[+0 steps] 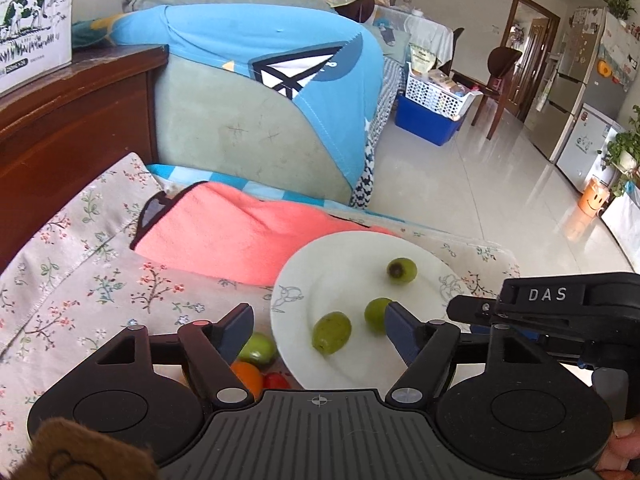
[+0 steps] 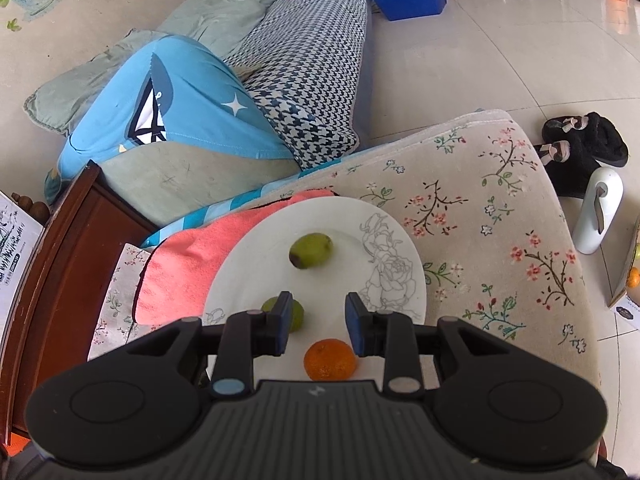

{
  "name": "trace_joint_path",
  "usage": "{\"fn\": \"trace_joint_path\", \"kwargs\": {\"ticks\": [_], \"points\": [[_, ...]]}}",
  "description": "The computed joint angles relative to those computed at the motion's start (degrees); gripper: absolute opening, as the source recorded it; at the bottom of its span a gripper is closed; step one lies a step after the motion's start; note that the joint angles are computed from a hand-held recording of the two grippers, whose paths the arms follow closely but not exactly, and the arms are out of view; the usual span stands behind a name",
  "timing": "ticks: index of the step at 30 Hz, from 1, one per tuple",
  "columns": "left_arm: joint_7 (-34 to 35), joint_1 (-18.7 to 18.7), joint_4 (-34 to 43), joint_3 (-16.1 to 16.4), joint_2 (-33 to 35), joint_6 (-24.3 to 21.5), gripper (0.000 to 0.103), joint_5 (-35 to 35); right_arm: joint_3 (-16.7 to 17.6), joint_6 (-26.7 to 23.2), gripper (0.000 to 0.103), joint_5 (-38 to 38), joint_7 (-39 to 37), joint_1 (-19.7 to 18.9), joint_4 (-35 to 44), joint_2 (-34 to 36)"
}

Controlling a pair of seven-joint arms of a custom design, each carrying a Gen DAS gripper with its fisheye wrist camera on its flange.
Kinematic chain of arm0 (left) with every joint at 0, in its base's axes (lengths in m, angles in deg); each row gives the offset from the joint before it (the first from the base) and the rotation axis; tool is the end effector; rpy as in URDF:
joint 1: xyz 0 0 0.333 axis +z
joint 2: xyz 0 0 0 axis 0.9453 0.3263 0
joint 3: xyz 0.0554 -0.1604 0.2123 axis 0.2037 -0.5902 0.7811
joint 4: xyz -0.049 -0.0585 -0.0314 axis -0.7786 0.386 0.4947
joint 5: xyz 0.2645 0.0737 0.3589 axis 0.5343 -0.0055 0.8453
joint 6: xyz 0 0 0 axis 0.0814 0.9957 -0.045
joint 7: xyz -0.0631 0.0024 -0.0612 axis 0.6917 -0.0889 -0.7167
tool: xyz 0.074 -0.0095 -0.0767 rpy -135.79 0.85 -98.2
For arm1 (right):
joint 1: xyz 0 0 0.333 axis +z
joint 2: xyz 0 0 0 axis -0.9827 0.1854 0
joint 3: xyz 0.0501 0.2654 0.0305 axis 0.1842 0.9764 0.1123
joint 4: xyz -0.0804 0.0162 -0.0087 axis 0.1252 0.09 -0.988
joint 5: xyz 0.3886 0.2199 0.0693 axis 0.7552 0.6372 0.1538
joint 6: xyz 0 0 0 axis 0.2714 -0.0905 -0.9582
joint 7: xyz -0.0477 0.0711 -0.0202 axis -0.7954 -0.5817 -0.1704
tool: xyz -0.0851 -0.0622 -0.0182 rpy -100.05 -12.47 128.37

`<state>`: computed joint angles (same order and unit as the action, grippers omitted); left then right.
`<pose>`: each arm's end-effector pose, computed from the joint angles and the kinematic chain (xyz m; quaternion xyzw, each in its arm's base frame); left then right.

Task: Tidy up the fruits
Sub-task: 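Lower the jujube and lime onto the white plate and open both tools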

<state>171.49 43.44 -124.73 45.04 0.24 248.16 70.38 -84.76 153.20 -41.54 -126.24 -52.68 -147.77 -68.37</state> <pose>0.6585 -0.4312 0.3074 -0.4870 0.7726 -0.3829 0.1387 0.6049 0.3286 0.3375 -0.3441 0.8551 -0.1495 0.3578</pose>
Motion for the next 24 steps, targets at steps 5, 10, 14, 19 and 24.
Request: {"fn": "trace_joint_path", "kwargs": {"ticks": [5, 10, 14, 19, 24], "points": [[-4.37, -1.46, -1.27, 3.61, -2.39, -1.62, 0.086, 1.94, -0.14, 2.88, 0.031, -0.28, -1.91, -0.01, 0.60, 0.70], [-3.99, 1.04, -2.62, 2.12, -4.15, -3.17, 0.087, 2.84, -0.19, 4.06, 0.031, -0.43, -6.10, 0.58, 1.94, 1.72], [-4.41, 2.13, -3.55, 2.27, -5.21, -4.58, 0.087, 3.58, -0.75, 7.32, 0.031, -0.80, -8.51, 1.23, 3.06, 2.94], [-6.38, 3.12, -2.94, 3.37, -5.35, -6.68, 0.087, 4.99, -1.93, 11.41, 0.031, -1.38, -12.44, 2.50, 5.08, 4.88], [-9.03, 3.49, -2.08, 4.64, -4.71, -8.03, 0.087, 7.42, -1.79, 14.16, 0.031, 1.67, -21.53, 3.41, 7.96, 7.81]]}}
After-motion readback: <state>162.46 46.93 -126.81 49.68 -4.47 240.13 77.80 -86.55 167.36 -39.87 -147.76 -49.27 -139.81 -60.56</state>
